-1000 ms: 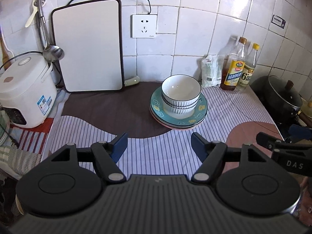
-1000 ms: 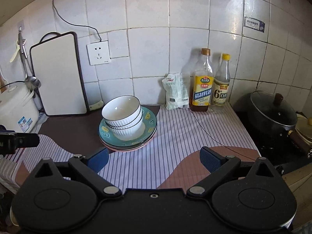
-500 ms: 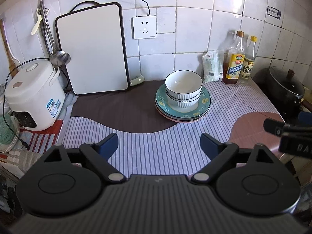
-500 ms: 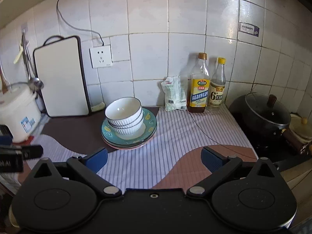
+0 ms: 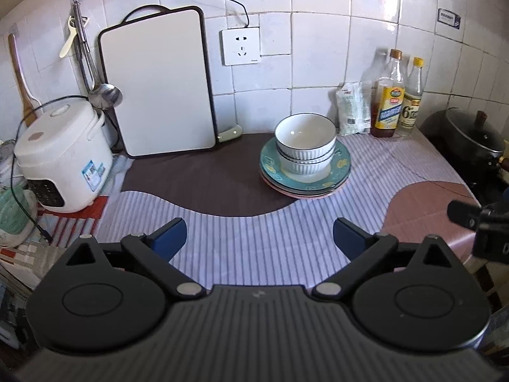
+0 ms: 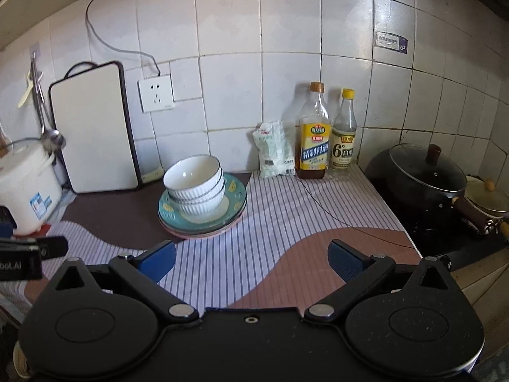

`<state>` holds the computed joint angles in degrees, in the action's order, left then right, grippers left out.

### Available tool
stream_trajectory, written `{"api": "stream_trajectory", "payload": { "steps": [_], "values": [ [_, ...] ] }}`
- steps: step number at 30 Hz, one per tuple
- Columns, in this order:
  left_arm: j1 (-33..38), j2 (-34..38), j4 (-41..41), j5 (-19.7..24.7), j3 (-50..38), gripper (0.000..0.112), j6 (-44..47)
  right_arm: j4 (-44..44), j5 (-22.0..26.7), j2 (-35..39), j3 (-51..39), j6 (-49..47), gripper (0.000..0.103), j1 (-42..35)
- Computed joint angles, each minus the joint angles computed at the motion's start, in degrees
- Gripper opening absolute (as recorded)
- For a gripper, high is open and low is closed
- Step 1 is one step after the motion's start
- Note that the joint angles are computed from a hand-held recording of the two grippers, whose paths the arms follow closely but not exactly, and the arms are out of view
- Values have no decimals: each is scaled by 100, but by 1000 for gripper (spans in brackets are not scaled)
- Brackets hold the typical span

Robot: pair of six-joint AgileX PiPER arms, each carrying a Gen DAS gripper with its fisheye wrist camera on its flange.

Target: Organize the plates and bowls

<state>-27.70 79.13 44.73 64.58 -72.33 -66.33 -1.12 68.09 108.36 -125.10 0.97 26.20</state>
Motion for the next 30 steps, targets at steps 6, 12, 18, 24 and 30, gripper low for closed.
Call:
{"api": "stream_trajectory", "payload": {
  "steps": [6, 12, 18, 24, 30],
  "values": [
    [-13, -316, 144, -526, 500, 100, -355, -216, -428, -445, 759, 13, 103, 149],
    [-66, -324, 238, -622, 684, 100, -495, -206, -841, -675, 1279, 22, 103, 154],
    [-128, -291, 293, -537, 770, 101, -609, -260, -1167, -843, 1583, -9, 103, 188],
    [-122, -276, 191, -499, 762, 103, -523, -474, -1244, -904, 1751, 149, 103, 260],
    [-180, -207, 115, -269, 660, 103, -497, -290, -946, -832, 1509, 298, 103, 223]
  ]
}}
